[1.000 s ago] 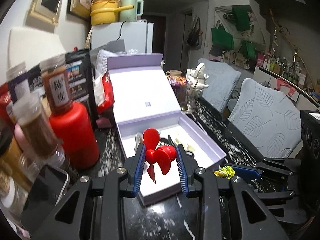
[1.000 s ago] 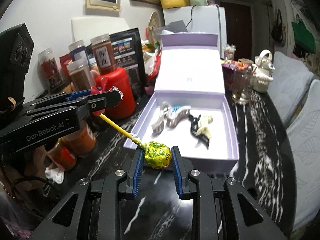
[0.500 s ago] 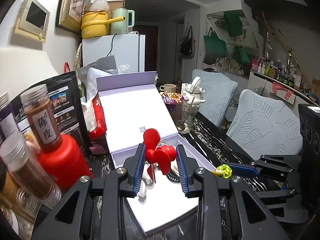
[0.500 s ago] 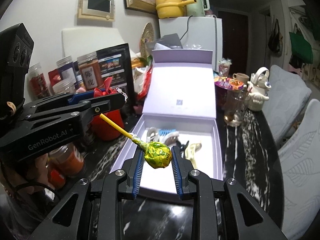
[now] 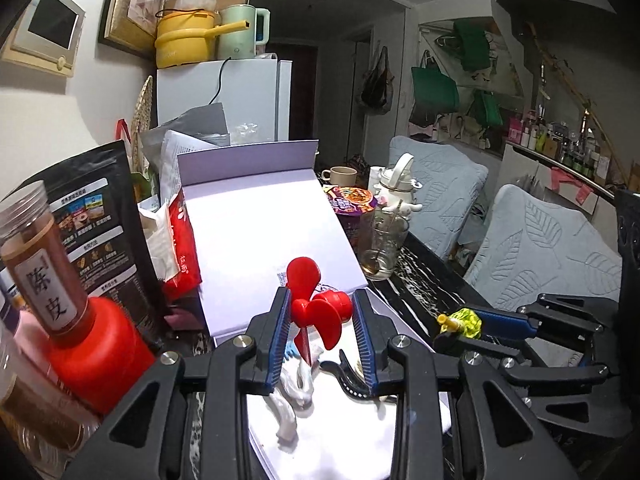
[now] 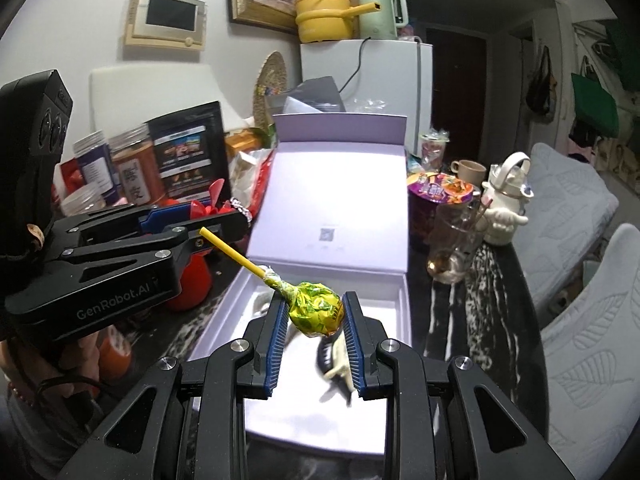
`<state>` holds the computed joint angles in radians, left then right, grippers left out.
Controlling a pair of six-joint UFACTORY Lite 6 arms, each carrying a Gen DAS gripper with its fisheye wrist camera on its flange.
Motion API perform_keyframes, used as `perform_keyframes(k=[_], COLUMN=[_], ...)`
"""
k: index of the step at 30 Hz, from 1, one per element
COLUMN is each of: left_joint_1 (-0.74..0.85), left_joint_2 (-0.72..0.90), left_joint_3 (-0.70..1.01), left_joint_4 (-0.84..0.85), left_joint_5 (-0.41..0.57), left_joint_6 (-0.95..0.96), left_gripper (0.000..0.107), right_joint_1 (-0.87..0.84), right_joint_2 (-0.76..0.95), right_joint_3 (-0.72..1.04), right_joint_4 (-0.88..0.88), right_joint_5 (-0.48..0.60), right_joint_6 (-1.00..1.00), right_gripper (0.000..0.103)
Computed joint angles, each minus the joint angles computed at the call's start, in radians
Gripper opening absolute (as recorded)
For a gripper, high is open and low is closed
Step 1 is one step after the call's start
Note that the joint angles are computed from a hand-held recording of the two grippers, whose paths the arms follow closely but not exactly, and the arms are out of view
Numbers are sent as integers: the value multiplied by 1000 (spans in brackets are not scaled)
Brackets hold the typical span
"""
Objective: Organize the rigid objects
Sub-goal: 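Lower the red clip into the box with the left tool while the right tool releases the lollipop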
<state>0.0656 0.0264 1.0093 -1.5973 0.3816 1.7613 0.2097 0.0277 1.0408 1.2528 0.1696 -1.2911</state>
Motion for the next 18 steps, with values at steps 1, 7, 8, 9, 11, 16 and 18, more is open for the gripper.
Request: perform_keyframes(k=[1,7,8,9,11,16,18], left_joint_1=[-5,-26,-28,-27,-25,-30,-35], left_joint_2=[18,130,152,176,223,321,357], left_joint_3=[17,114,135,156,197,269,297], left_joint_4=[-7,-27,-15,-10,2,46,88], left_joint_5=[-8,-51,-56,-57,-57,-78,-87], left_joint_6=[4,3,-14,-21,-37,-86,-126], left_gripper=[31,31,31,31,31,31,31], right_joint_1=[-6,-44,-49,-53,-62,-70,-70], right_joint_2=[19,157,180,204,254,352,385], right_joint_3=[18,140,161,180,222,304,334], right_joint_4=[5,26,12,13,3,-34,-70], right_joint_5=[2,28,34,41,54,67,67], right_joint_6=[-7,-31,-14,-11,7,62,104], right_gripper=[27,27,27,27,27,27,27])
